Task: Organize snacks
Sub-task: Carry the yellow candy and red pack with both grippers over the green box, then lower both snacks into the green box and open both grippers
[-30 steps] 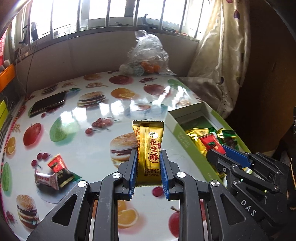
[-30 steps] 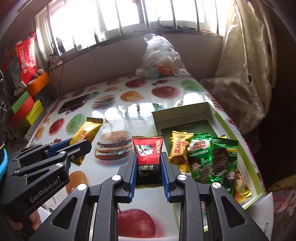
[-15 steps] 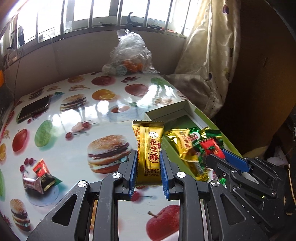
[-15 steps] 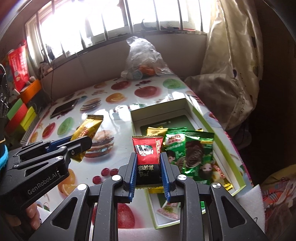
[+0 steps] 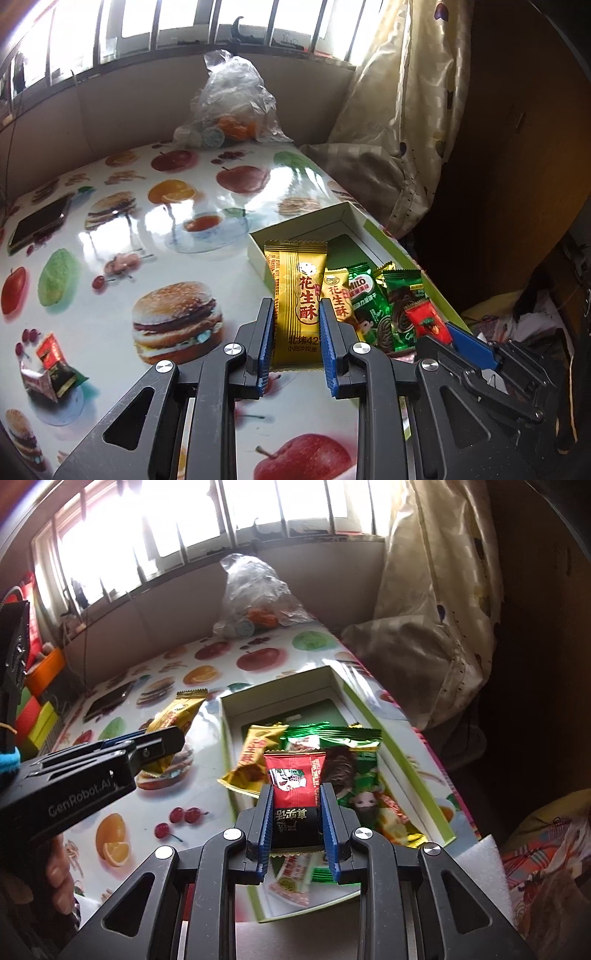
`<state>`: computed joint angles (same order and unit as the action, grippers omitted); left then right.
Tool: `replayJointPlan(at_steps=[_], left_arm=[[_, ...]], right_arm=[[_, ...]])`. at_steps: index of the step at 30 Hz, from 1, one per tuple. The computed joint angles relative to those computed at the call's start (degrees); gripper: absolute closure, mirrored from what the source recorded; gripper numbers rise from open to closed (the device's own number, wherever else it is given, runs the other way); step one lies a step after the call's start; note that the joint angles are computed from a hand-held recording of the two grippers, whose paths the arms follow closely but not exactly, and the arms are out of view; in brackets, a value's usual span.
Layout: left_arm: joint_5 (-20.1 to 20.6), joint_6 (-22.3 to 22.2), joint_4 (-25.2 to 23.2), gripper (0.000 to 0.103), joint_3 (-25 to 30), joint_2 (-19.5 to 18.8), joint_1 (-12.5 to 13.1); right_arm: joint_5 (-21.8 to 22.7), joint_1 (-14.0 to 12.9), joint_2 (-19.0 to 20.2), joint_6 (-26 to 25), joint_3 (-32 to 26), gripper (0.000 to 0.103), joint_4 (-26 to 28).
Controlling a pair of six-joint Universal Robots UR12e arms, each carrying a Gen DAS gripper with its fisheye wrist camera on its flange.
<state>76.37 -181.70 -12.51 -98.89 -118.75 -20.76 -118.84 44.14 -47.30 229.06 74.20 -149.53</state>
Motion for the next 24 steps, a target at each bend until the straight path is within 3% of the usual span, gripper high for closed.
replayJointPlan(at_steps=[24], left_arm=[[0.3, 0.7, -4.5, 0.079, 4.5, -4.1, -2.2]], right_arm=[[0.1, -1.6, -1.5, 4.1, 3.7, 0.08, 2.0]])
